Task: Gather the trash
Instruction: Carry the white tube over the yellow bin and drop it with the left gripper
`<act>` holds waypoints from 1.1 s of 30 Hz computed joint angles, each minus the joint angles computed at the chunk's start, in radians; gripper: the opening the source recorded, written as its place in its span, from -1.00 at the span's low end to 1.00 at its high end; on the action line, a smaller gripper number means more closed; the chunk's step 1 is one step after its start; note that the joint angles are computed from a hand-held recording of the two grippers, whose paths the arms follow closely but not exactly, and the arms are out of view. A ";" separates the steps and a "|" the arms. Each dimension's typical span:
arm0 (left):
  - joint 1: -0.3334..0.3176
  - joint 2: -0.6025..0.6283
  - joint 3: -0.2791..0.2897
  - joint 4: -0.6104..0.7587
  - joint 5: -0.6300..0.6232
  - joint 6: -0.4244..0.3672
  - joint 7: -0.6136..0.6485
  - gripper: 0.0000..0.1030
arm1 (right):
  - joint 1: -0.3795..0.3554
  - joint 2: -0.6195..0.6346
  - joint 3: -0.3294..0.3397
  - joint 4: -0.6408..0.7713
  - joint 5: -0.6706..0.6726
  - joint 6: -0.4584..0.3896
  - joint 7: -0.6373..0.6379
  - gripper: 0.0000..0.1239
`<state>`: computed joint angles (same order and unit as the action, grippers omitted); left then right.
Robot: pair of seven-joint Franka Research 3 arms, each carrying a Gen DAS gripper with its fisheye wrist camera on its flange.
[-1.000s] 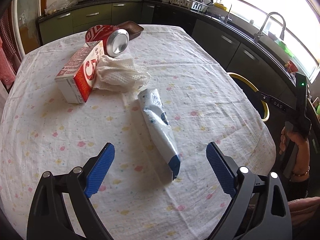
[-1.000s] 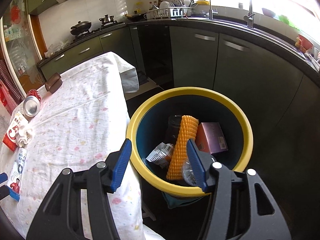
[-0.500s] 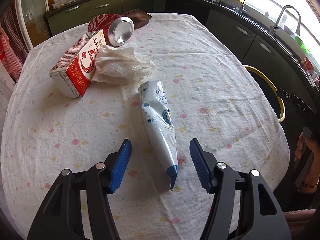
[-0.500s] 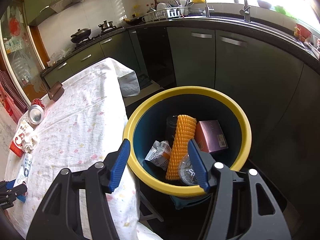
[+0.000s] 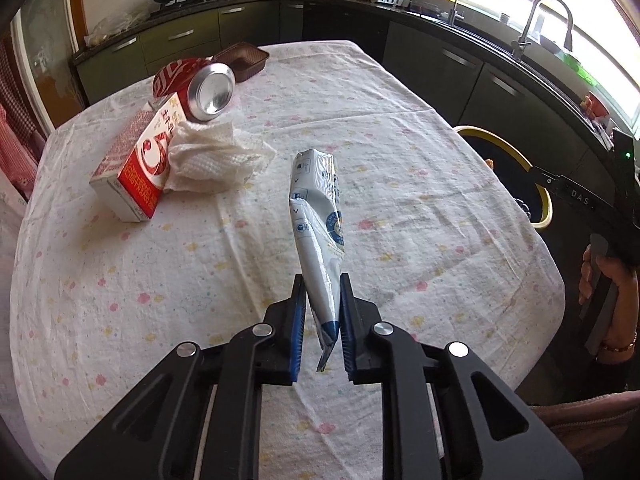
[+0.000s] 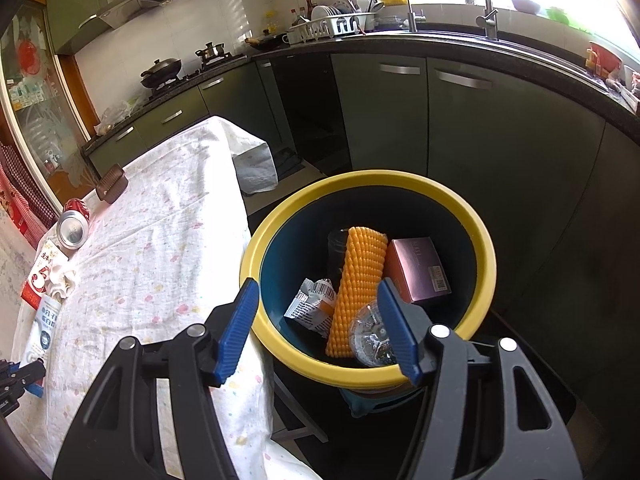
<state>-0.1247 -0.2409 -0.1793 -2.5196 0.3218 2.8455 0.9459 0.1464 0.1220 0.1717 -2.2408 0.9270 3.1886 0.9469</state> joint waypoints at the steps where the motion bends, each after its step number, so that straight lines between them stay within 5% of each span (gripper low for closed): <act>1: -0.012 -0.001 0.005 0.005 -0.011 0.003 0.021 -0.68 | 0.003 -0.003 -0.004 -0.004 -0.006 0.003 0.005 -0.05; 10: -0.123 0.096 0.040 0.153 -0.192 0.036 0.299 -0.68 | -0.026 -0.024 -0.004 -0.031 0.011 0.039 0.005 -0.04; 17: -0.136 0.338 -0.039 0.452 -0.438 -0.031 0.589 -0.67 | -0.088 -0.029 0.017 -0.027 0.162 0.045 -0.114 -0.04; 21: -0.127 0.500 -0.090 0.654 -0.407 -0.102 0.605 -0.66 | -0.092 -0.022 -0.008 -0.015 0.245 0.030 -0.181 -0.04; 29: -0.176 0.800 -0.098 1.043 -0.275 -0.243 0.517 -0.57 | -0.079 -0.005 -0.064 0.000 0.293 -0.010 -0.219 -0.04; 33: -0.214 0.877 -0.062 1.143 -0.216 -0.266 0.429 -0.22 | -0.073 0.002 -0.077 0.003 0.287 -0.021 -0.209 -0.04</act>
<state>-0.3384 0.6361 -0.2412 -1.3762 0.1054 2.5791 1.3753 0.0736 0.1243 0.0950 -2.2383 1.2140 3.1679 0.7374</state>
